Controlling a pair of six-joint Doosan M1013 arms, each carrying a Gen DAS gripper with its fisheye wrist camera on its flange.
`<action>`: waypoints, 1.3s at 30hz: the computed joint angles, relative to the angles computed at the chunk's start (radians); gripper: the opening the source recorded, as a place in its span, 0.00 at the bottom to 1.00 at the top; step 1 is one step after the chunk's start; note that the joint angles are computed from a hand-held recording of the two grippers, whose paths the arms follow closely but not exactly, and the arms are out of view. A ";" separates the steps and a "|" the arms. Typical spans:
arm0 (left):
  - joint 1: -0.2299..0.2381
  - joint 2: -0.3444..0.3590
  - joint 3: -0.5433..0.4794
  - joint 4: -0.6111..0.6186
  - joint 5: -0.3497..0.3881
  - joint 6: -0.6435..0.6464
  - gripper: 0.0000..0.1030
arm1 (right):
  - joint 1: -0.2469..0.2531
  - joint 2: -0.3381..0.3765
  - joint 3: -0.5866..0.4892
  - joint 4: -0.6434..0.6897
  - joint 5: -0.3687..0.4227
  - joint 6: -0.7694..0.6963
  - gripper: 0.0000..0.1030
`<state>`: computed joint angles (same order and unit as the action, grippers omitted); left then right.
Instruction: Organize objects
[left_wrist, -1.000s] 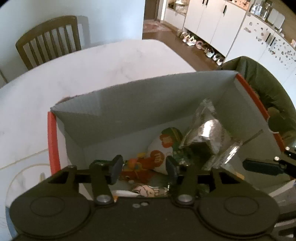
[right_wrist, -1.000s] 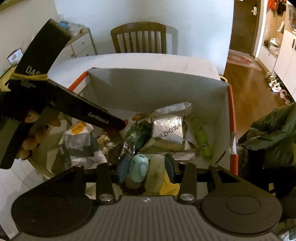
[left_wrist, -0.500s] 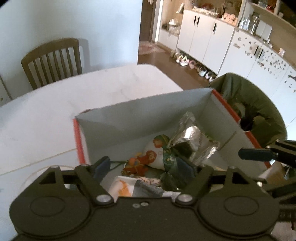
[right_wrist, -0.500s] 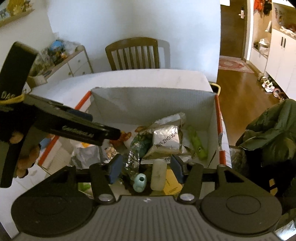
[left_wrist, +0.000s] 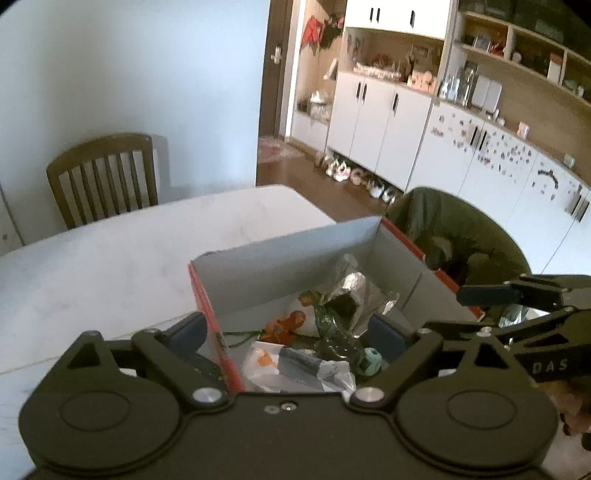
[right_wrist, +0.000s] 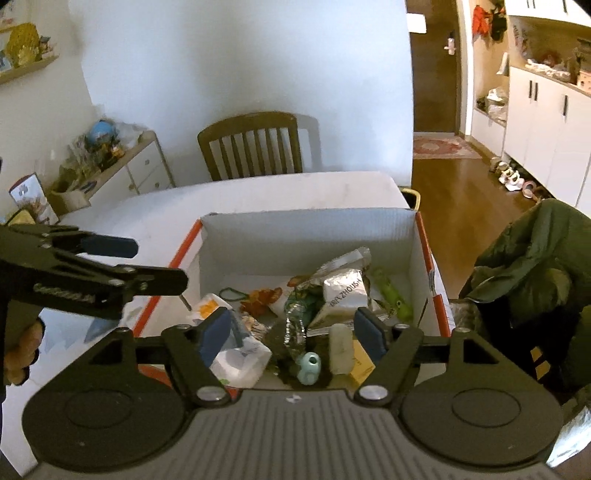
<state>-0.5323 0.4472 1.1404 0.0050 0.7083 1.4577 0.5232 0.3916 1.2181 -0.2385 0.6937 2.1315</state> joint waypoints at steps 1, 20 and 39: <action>0.001 -0.009 0.011 -0.002 -0.012 0.003 0.92 | 0.004 -0.003 0.002 -0.009 -0.003 0.017 0.71; 0.044 -0.134 0.176 -0.174 -0.137 0.194 1.00 | 0.114 -0.043 0.038 -0.341 -0.006 0.422 0.82; 0.064 -0.207 0.288 -0.329 -0.208 0.394 1.00 | 0.202 -0.054 0.055 -0.519 0.093 0.655 0.82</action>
